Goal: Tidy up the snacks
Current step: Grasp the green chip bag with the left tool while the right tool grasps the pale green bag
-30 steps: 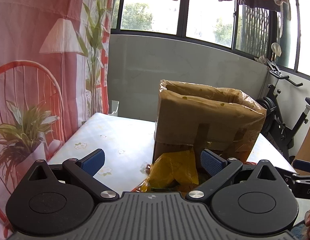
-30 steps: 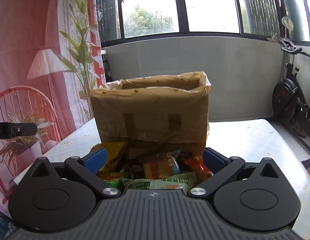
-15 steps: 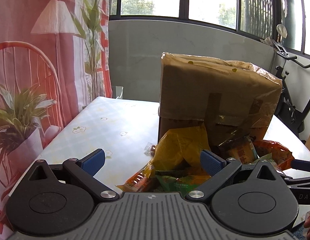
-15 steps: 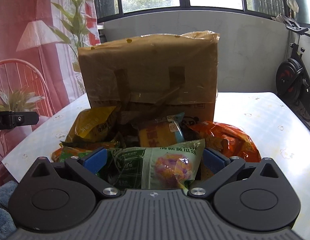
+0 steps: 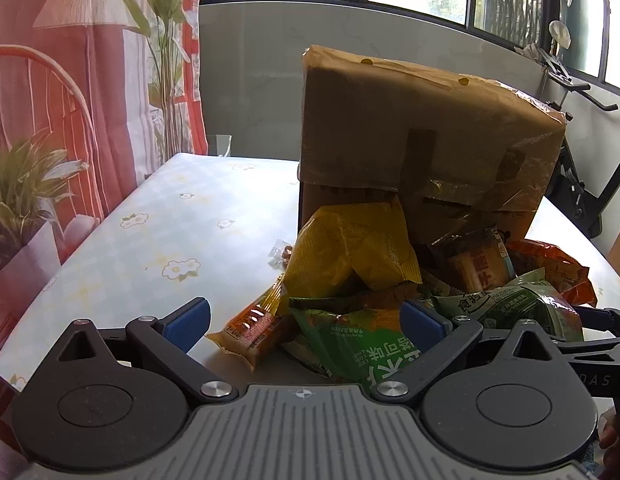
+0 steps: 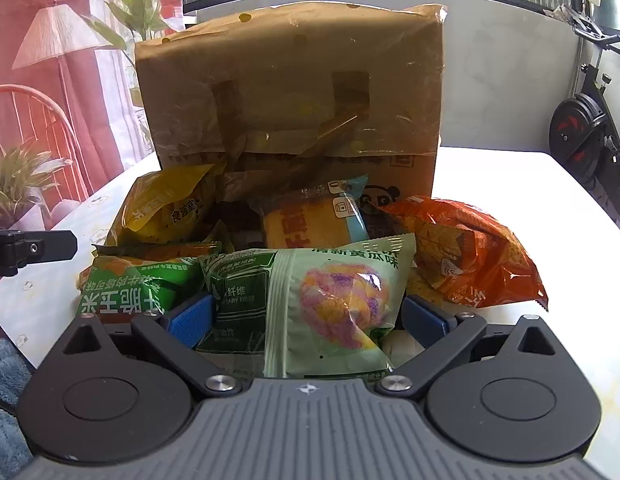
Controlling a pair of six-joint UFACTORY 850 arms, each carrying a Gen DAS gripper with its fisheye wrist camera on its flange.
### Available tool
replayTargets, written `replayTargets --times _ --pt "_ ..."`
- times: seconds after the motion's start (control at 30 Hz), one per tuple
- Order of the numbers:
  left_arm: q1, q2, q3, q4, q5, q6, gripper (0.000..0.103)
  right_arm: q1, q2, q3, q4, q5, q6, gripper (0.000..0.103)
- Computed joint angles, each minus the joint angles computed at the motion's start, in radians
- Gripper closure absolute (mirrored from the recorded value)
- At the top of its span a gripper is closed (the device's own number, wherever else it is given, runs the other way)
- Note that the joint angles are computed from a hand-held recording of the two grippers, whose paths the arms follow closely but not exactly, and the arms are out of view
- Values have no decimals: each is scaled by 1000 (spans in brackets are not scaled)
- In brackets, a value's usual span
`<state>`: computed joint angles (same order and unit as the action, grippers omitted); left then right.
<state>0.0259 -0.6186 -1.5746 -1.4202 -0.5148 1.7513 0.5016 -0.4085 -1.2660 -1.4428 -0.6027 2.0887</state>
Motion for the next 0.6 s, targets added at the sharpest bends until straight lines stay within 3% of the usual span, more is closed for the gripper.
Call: replayTargets --times 0.43,0.6 --pt "-16 -23 -21 158 -46 -147 2 -24 12 22 8 92 28 2" --pt "-22 -30 -27 217 -72 -196 2 -45 34 60 -74 165 150 5"
